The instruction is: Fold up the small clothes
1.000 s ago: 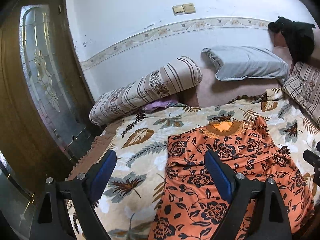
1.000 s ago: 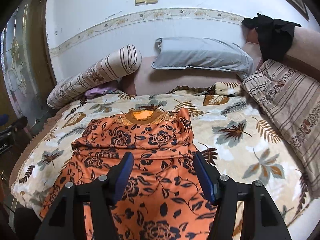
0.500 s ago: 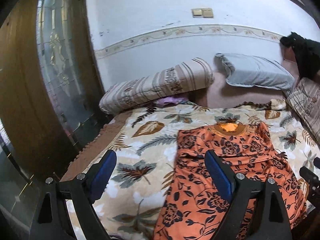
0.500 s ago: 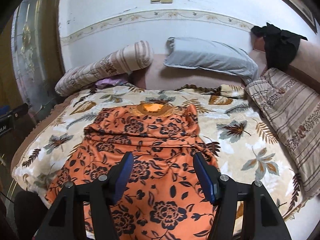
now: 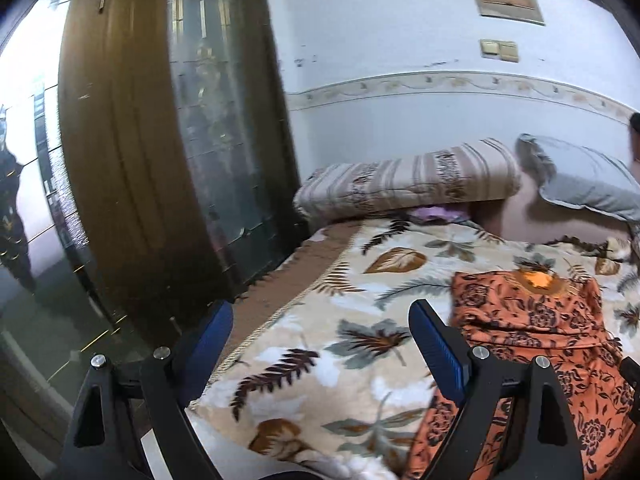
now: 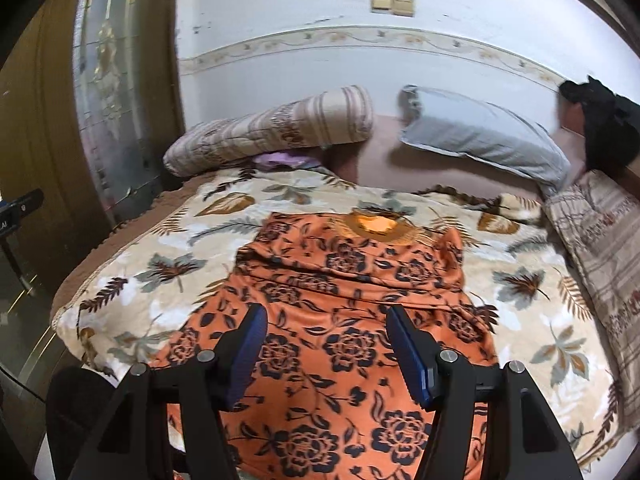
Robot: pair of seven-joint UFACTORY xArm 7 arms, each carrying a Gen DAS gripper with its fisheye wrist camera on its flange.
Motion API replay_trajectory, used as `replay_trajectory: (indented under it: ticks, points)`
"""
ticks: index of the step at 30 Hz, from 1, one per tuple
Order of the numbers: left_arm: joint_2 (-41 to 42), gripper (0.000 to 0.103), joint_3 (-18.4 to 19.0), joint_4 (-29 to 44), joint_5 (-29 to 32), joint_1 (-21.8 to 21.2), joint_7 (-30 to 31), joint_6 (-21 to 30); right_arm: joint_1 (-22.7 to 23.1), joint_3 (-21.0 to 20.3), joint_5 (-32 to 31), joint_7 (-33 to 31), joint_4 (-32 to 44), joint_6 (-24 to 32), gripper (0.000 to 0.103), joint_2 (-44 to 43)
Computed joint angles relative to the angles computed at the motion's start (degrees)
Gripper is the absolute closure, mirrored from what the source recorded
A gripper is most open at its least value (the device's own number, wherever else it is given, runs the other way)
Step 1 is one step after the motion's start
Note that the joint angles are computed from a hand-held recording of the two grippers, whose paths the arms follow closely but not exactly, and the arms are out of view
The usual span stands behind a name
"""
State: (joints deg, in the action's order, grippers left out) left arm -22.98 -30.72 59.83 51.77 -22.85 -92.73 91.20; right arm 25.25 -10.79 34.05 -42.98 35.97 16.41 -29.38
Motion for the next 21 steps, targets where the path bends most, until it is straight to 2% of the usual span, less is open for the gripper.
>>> replay_trajectory:
  ticks: [9,21]
  points:
    - [-5.55,0.013,-1.07,-3.03,-2.75,0.7,0.25,1.97,0.69,1.56,-1.43,0.89,-0.99,0.46,0.037,-2.43]
    - [-9.63,0.013,-6.6,-1.39,-3.2,3.72,2.22,6.78,1.12,1.65,-4.13,3.37,-1.97,1.67,0.037,-7.28]
